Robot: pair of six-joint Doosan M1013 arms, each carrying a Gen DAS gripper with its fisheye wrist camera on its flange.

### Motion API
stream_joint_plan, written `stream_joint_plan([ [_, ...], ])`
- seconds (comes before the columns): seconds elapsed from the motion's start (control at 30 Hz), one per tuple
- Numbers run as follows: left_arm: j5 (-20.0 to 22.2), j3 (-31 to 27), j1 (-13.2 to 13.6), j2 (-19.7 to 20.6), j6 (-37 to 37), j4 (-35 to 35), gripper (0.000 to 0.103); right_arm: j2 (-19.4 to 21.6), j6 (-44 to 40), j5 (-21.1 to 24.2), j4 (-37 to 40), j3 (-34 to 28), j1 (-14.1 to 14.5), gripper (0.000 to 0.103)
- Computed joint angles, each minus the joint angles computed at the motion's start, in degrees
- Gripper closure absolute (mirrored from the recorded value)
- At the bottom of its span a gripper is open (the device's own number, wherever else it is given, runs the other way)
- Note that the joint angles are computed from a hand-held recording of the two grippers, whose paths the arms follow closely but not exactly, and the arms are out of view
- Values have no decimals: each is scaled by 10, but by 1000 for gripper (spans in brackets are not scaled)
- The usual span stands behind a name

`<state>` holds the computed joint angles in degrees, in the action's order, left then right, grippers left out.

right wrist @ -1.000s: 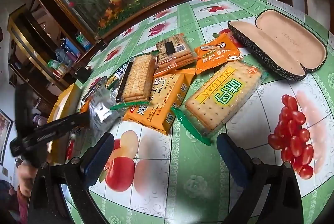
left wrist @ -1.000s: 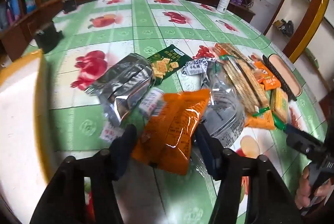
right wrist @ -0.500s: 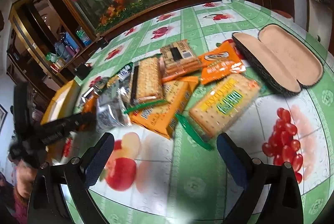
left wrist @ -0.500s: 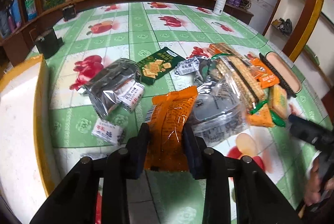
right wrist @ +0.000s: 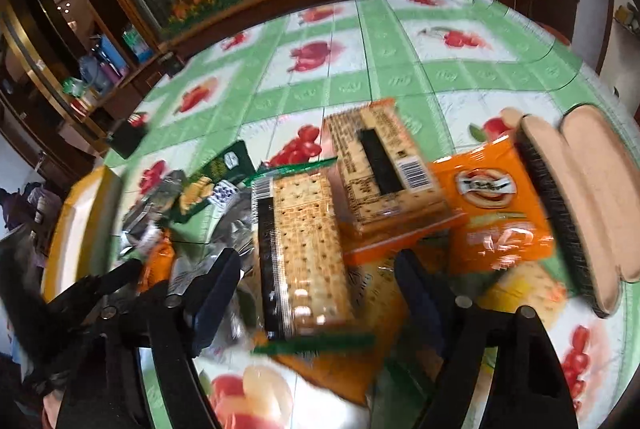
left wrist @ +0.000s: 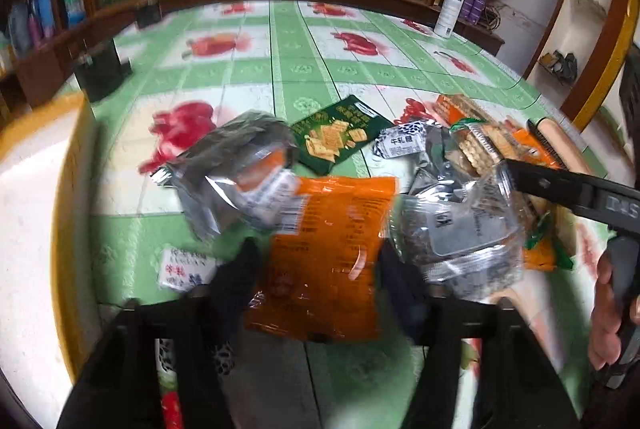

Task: Organize snacks
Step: 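Grasp the long cracker pack with green ends with the right gripper, then lower the orange bag into the box with left gripper while right gripper lowers crackers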

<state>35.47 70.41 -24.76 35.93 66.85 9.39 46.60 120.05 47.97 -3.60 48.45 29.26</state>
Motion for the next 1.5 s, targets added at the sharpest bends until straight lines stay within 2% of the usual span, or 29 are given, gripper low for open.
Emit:
stream_joint_plan([
  [0.07, -6, 3, -5, 0, -21, 33, 57, 12, 3, 20, -29, -16, 5, 25],
  [0.13, -27, 9, 0, -3, 4, -6, 60, 13, -7, 12, -47, -13, 8, 32],
  [0.17, -34, 11, 2, -4, 14, -22, 61, 10, -10, 0, -55, -5, 9, 54],
  [0.23, -52, 20, 8, -9, 38, -60, 62, 5, -4, -12, -61, 4, 9, 53],
  [0.3, -61, 26, 11, -12, 53, -84, 62, -3, -22, -35, -29, 20, 4, 53],
  [0.43, -99, 42, 13, -24, 52, -89, 62, -22, -36, -90, -9, 50, 3, 53],
  [0.6, -151, 62, 11, -37, 33, -63, 62, -37, -47, -152, -10, 75, 9, 53],
  [0.77, -168, 68, 13, -40, 41, -68, 62, -35, -81, -156, 27, 72, 10, 53],
  [0.83, -168, 68, 10, -40, 17, -33, 62, -33, -99, -156, 45, 69, 11, 53],
  [0.9, -172, 70, 9, -40, 23, -32, 62, -34, -118, -161, 68, 71, 10, 53],
  [1.03, -176, 77, 0, -44, -80, 87, 62, -42, -161, -173, 117, 87, 11, 53],
  [1.1, -171, 81, -6, -48, -129, 119, 62, -47, -168, -184, 120, 96, 13, 53],
  [1.17, -164, 88, -10, -54, -171, 134, 62, -50, -152, -189, 92, 100, 17, 53],
  [1.33, -162, 107, -21, -77, -261, 186, 62, -48, -249, -173, 202, 101, 12, 53],
  [1.4, -171, 117, -21, -87, -295, 215, 62, -50, -263, -177, 216, 105, 12, 53],
  [1.5, -182, 132, -12, -102, -283, 180, 62, -59, -267, -202, 212, 119, 14, 53],
])
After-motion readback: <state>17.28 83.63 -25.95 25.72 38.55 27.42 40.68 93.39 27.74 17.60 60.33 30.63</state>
